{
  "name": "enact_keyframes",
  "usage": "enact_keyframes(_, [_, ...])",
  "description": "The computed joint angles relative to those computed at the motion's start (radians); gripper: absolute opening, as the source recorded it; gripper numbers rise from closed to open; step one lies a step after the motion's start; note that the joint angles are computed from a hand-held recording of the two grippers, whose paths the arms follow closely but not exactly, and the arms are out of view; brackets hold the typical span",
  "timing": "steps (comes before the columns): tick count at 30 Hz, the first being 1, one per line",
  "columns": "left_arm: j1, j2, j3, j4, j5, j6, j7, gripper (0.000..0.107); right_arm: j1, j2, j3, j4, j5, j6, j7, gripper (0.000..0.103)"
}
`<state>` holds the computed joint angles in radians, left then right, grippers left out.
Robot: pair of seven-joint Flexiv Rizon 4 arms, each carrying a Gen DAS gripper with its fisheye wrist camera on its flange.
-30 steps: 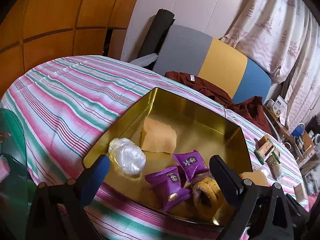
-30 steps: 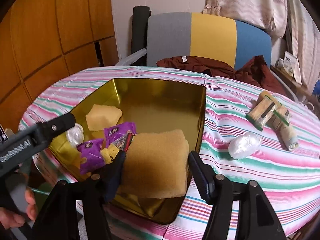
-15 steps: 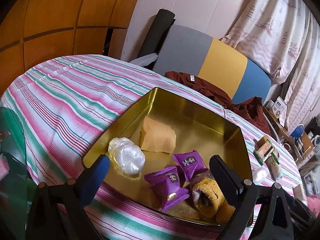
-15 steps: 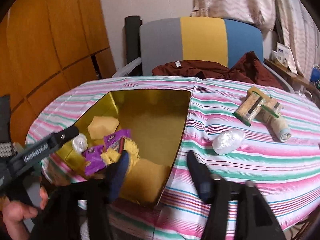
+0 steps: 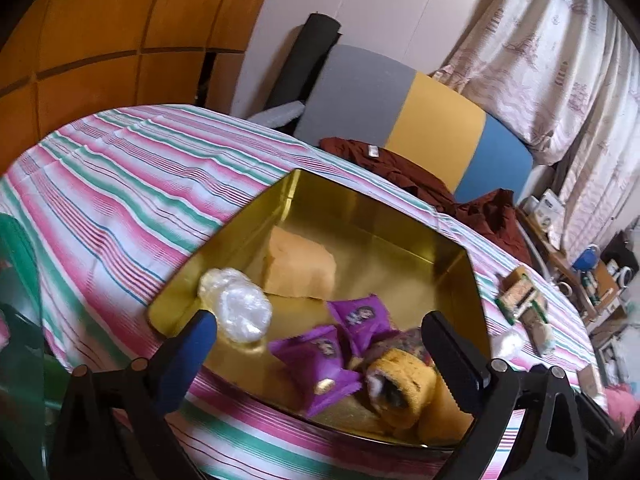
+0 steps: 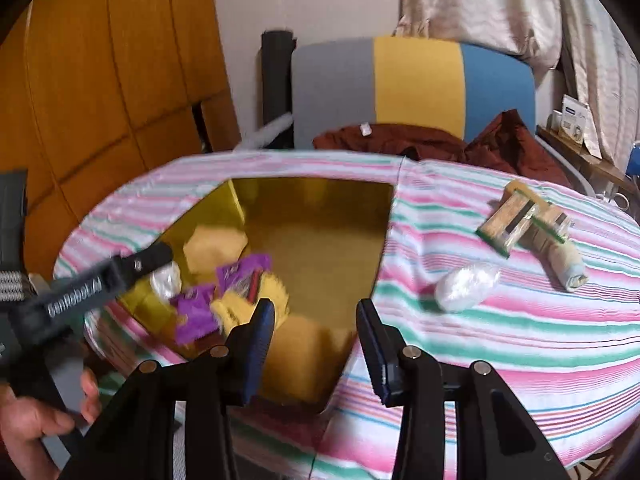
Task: Organize objects
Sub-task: 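Grasp the cream knit roll with the right tool while the left tool grasps the clear plastic bag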
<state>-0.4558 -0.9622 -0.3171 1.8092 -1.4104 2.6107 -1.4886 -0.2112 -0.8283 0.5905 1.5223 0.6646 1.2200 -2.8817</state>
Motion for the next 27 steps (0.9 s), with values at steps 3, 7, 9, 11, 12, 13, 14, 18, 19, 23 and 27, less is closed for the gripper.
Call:
enact_keyframes(3, [0.005,0.001,0.002,0.001,0.045,-0.040,-0.014,0.103,0.016,-0.013,-0.040,-0.036,-0.015,-0.010,0.055,0.044])
enact_keyframes(7, [-0.009,-0.014,0.009,-0.042,0.057,-0.075,0.057,0.103,0.032,-0.052,-0.102,-0.096,-0.054,-0.011,0.154,0.045])
enact_keyframes(9, [-0.017,-0.022,0.012,-0.062,0.069,-0.083,0.085,0.103,0.032,-0.079,-0.123,-0.128,-0.076,-0.003,0.196,0.048])
enact_keyframes(11, [-0.022,-0.025,0.017,-0.075,0.098,-0.099,0.103,0.103,0.023,-0.110,-0.132,-0.164,-0.103,-0.005,0.226,0.049])
enact_keyframes(12, [-0.026,-0.026,0.019,-0.080,0.112,-0.109,0.113,0.103,0.020,-0.131,-0.142,-0.190,-0.120,-0.009,0.244,0.049])
enact_keyframes(13, [-0.030,-0.028,0.024,-0.089,0.128,-0.119,0.127,0.103,0.017,-0.144,-0.147,-0.207,-0.135,-0.009,0.259,0.050])
enact_keyframes(14, [-0.039,-0.033,0.029,-0.104,0.136,-0.125,0.150,0.103,0.018,-0.162,-0.156,-0.228,-0.151,-0.005,0.275,0.050])
enact_keyframes(18, [-0.074,-0.063,0.034,-0.183,0.126,-0.129,0.278,0.103,0.030,-0.231,-0.208,-0.325,-0.221,-0.003,0.395,0.053])
enact_keyframes(19, [-0.083,-0.074,0.030,-0.212,0.116,-0.127,0.320,0.103,0.027,-0.246,-0.210,-0.348,-0.234,-0.007,0.420,0.056])
enact_keyframes(23, [-0.094,-0.110,-0.009,-0.305,0.076,-0.123,0.447,0.103,0.016,-0.313,-0.207,-0.459,-0.277,-0.030,0.491,0.067])
enact_keyframes(27, [-0.092,-0.133,-0.049,-0.373,0.050,-0.141,0.545,0.103,0.040,-0.386,-0.214,-0.608,-0.330,-0.063,0.524,0.068])
